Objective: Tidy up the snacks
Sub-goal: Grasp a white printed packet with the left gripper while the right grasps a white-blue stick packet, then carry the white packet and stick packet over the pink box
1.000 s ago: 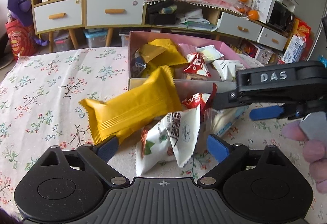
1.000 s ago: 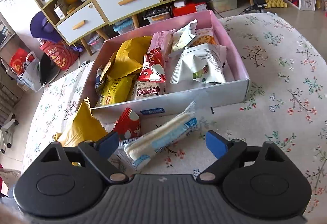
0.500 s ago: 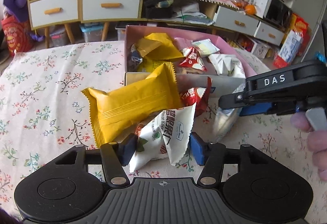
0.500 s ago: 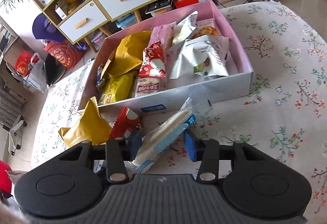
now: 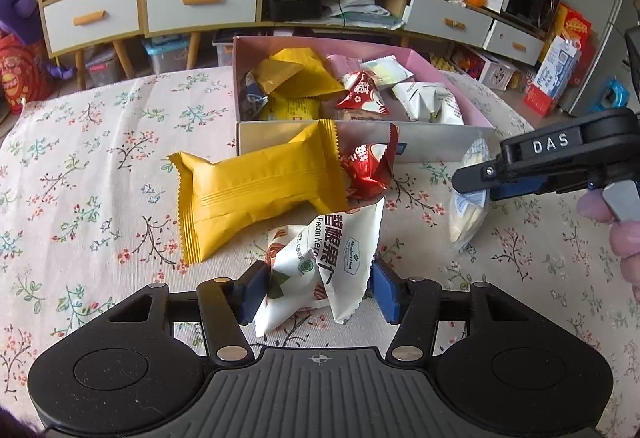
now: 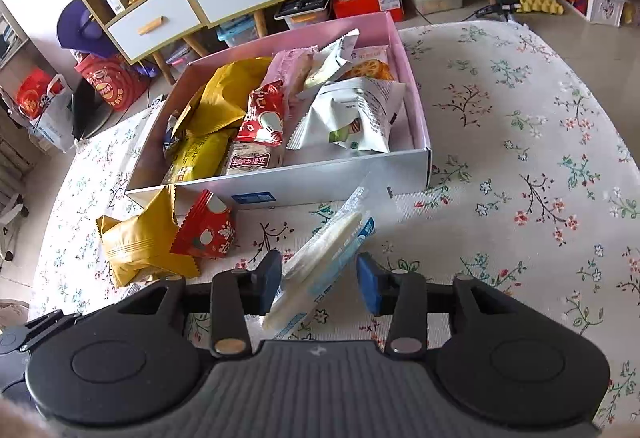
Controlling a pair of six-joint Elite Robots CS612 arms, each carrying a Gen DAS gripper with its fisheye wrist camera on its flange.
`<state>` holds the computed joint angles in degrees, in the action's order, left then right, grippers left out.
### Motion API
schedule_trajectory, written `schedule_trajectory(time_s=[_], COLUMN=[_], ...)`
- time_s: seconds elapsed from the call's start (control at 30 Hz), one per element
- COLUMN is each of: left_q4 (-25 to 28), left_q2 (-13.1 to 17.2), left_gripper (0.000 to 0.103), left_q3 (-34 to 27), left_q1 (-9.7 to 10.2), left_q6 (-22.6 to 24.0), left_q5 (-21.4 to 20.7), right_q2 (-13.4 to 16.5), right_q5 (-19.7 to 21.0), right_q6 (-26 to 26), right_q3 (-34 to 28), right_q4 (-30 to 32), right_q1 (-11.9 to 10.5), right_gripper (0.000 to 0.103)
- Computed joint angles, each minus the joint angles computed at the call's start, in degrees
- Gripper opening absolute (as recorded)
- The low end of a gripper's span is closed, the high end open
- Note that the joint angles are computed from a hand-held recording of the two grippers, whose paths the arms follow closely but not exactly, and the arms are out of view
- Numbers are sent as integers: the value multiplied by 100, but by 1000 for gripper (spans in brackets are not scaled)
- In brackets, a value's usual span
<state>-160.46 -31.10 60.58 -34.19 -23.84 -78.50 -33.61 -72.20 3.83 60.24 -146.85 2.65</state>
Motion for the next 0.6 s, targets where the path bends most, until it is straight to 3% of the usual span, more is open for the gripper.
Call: schedule_trajectory(time_s=[0.13, 0.37, 0.6], left_q4=[-44, 4, -5], left_q2=[30, 34, -24], left_gripper=[57, 51, 47], left_q3=[-33, -59, 5], left_q1=[-16, -38, -29], left_q6=[29, -44, -94], left_q5=[35, 114, -7], right_q2=[57, 50, -32], right_q5=[162, 365, 348], right_q6=[189, 246, 84], right_q3=[-68, -52, 48], right_q4=[67, 106, 53], right_q1=[-21, -45, -37], right_gripper=[45, 24, 17])
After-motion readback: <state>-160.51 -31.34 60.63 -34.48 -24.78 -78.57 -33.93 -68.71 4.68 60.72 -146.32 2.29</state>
